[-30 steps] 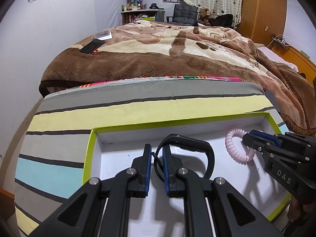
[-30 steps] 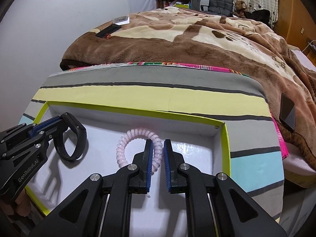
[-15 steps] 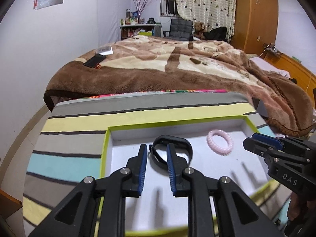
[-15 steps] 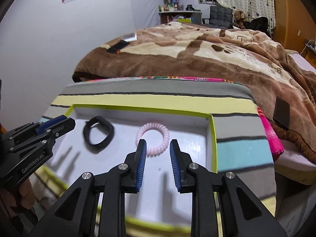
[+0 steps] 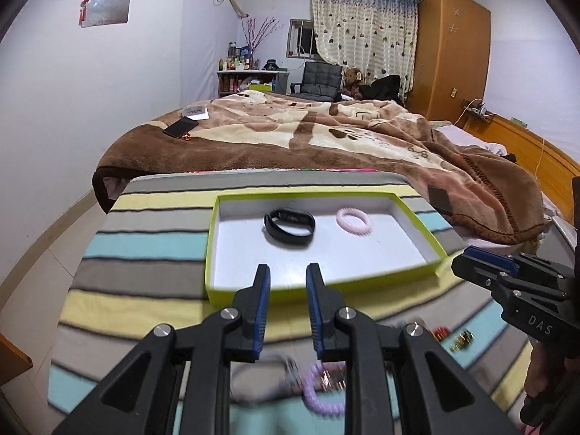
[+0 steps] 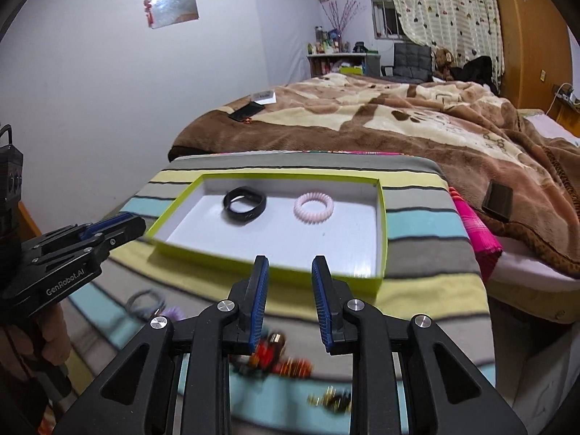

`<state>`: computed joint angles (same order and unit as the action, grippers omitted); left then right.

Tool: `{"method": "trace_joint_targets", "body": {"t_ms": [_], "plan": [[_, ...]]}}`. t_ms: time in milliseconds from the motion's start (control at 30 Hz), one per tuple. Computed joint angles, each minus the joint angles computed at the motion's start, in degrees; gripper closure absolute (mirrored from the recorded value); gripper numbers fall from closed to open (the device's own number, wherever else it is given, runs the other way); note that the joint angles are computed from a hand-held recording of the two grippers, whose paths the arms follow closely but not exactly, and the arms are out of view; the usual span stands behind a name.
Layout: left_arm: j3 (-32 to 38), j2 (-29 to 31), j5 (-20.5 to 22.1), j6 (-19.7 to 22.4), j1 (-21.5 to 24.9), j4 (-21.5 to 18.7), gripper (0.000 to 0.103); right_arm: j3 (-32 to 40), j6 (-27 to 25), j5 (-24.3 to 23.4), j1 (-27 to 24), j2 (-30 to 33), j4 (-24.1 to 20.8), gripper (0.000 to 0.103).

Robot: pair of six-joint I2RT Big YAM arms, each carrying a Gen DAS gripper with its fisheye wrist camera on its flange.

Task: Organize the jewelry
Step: 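Withdraw both open tools from the box back toward the jewelry pile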

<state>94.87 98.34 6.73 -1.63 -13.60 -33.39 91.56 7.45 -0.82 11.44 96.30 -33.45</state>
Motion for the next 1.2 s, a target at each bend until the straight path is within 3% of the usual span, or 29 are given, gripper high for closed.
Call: {"method": "trace_joint_targets", "body": {"t_ms": [200, 433, 800, 1200], "plan": [[-8.9, -6.5, -1.3, 0.4, -0.8, 3.7, 0.082, -9.8, 0.7, 1.1, 1.3, -7.0, 3.9, 0.078], [-15.4, -11.2, -2.0, 1.1, -1.3, 6.2, 0.082, -16.0, 2.4, 1.0, 1.6, -11.0, 5.2, 0.078], [-21.0, -14.6, -1.0, 0.2, -0.8, 7.6, 0.077, -20.1, 2.9, 2.6, 2.0, -13.7, 6.0, 0.074], [-21.1, -13.5, 1.0, -0.3, -0.3, 6.4, 0.073, -20.4, 3.3, 3.9, 1.3, -13.2, 5.6, 0.073]]}}
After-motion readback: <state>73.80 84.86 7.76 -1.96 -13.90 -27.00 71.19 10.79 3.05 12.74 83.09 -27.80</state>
